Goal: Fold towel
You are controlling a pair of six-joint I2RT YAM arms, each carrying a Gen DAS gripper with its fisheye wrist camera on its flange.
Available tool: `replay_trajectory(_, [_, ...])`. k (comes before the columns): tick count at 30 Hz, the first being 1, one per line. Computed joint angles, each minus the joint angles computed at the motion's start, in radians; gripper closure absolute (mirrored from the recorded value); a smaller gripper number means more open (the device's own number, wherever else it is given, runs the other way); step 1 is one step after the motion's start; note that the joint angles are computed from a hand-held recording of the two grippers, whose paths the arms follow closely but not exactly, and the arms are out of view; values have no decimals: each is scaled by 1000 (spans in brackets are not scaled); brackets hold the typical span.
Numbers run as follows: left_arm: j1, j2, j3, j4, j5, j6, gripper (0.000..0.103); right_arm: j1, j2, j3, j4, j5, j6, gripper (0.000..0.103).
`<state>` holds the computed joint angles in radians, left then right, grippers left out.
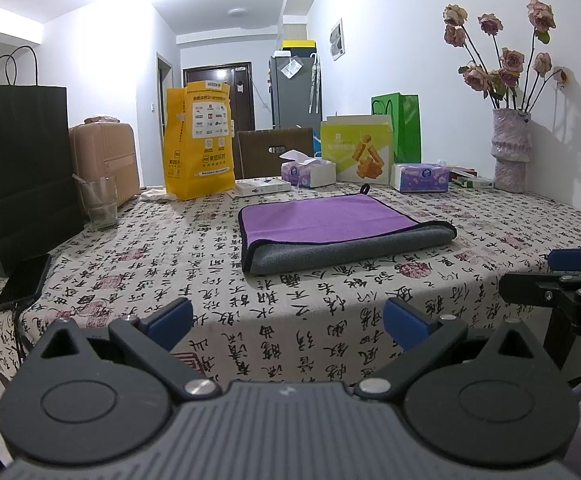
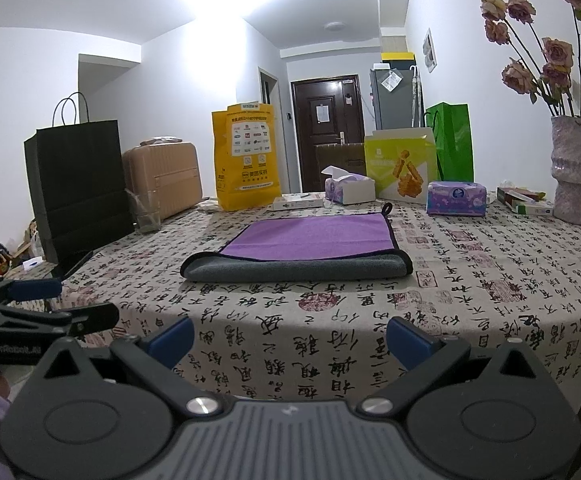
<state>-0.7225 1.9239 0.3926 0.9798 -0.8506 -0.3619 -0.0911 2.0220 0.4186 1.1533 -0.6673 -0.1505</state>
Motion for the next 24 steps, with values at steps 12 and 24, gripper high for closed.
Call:
replay_trajectory(12, [-1, 0, 1, -2, -1, -1, 0, 3, 4, -2, 5, 5, 6, 0])
replay_trajectory(24, [-3, 2, 4, -5, -3, -2, 0, 2, 9, 1, 6, 9, 15, 0])
